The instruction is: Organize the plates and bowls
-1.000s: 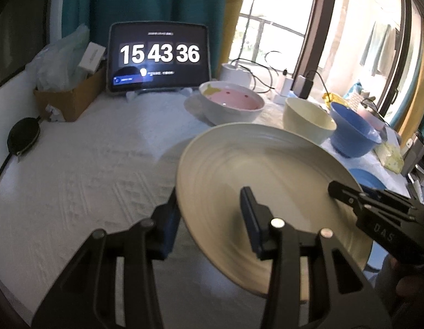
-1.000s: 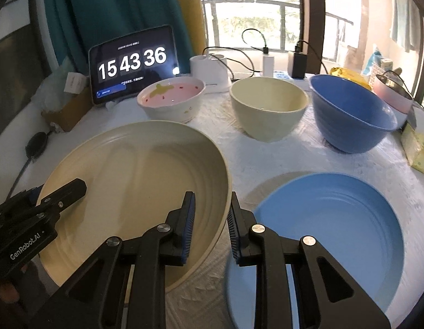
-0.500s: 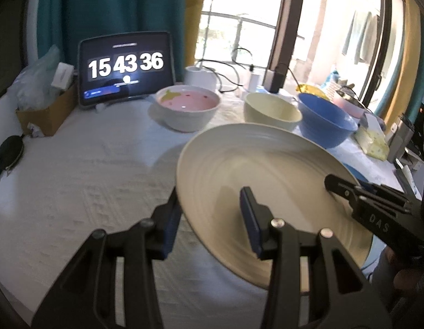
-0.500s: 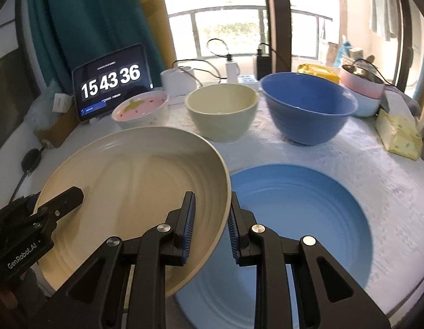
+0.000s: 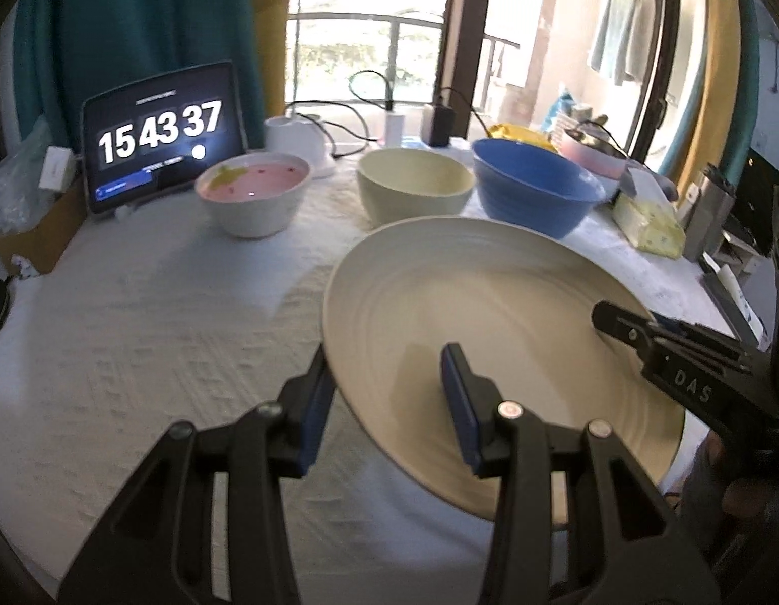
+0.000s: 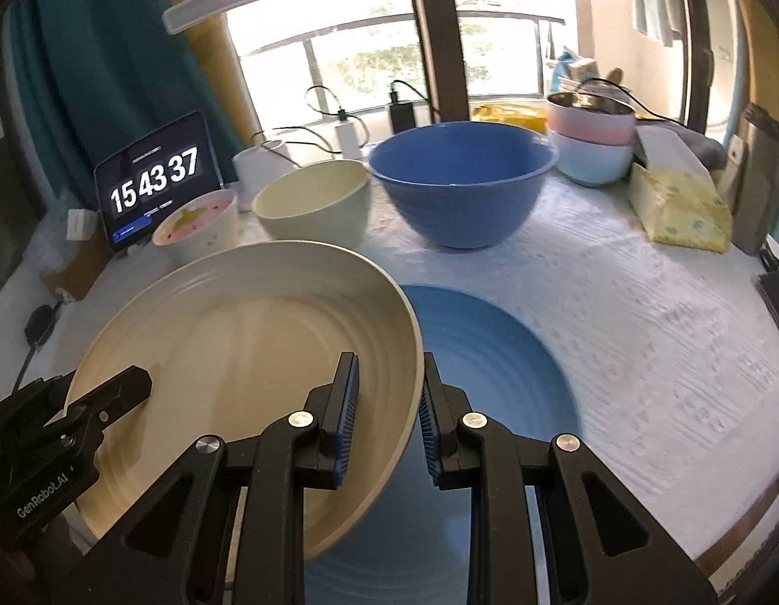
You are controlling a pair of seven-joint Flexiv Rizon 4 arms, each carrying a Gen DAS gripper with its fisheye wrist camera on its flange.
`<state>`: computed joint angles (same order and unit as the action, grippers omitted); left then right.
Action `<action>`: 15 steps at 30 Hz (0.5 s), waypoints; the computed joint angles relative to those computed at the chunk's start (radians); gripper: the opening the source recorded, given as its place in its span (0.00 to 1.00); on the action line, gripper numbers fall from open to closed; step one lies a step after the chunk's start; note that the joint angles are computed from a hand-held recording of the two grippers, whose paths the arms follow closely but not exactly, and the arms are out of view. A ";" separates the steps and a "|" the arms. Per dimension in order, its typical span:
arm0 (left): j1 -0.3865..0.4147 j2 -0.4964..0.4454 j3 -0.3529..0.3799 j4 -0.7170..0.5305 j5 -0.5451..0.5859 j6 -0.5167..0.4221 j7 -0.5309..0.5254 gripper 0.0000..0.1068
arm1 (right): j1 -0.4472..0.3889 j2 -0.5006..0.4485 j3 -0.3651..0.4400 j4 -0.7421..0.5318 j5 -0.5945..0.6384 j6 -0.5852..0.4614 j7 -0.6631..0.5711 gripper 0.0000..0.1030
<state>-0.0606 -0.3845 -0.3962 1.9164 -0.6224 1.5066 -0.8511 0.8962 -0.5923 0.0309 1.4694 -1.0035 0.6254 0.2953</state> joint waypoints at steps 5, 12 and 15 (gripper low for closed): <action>-0.056 -0.008 0.045 -0.020 0.053 -0.022 -0.041 0.41 | -0.013 0.045 0.008 0.071 -0.020 0.005 0.053 0.24; -0.101 -0.026 0.078 -0.047 0.112 -0.050 -0.088 0.41 | -0.044 0.093 0.033 0.150 -0.050 0.007 0.115 0.24; -0.121 -0.038 0.095 -0.064 0.139 -0.063 -0.111 0.41 | -0.054 0.105 0.043 0.174 -0.057 0.006 0.137 0.24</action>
